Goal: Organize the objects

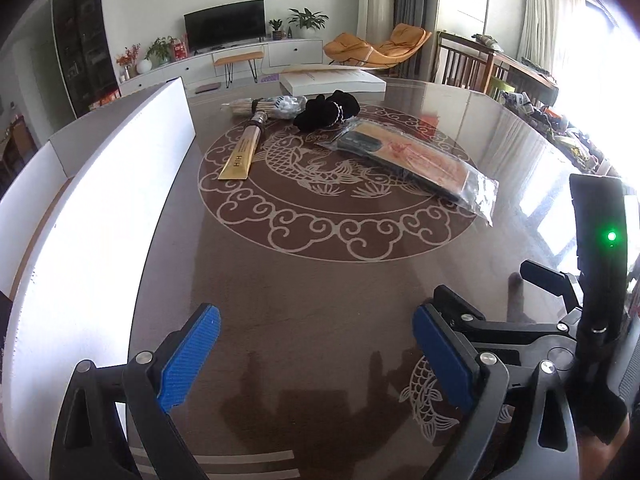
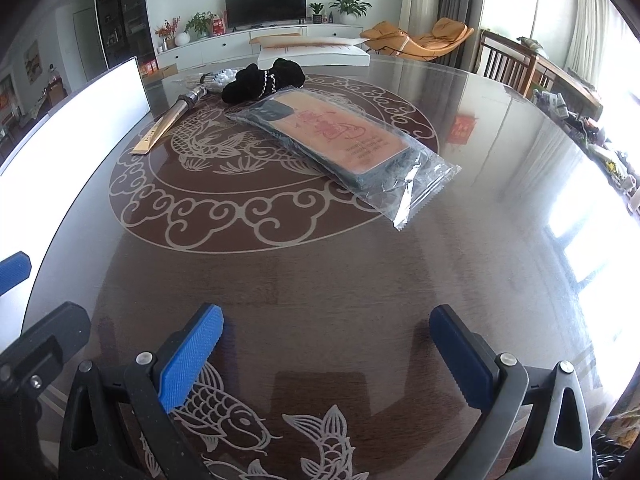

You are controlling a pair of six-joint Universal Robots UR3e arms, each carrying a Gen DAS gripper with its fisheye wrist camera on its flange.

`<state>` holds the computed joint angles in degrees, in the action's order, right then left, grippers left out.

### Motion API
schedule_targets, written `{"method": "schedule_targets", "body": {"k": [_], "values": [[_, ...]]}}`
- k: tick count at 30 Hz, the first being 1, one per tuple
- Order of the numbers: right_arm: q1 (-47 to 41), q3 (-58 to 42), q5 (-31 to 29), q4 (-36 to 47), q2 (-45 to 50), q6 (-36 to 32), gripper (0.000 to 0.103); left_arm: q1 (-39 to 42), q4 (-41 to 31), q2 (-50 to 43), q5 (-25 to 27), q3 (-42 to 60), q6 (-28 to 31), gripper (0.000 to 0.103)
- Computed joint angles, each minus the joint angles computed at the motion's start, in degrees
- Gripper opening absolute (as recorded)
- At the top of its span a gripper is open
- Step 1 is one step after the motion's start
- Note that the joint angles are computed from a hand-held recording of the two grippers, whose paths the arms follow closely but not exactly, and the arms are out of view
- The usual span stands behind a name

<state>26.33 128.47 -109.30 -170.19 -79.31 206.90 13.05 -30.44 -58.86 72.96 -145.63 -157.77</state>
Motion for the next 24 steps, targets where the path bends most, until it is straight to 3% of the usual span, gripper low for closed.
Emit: {"method": "schedule_targets", "body": {"k": [7, 24], "values": [[-0.19, 0.47, -0.25, -0.38, -0.22, 0.99, 0.103, 0.58, 4.90, -6.45, 0.72, -0.45, -1.93, 0.098], [-0.08, 0.75, -0.43, -0.80, -0.29, 1.13, 0.103, 1.60, 8.65, -11.51, 1.77, 0.47, -3.91, 0.098]]}}
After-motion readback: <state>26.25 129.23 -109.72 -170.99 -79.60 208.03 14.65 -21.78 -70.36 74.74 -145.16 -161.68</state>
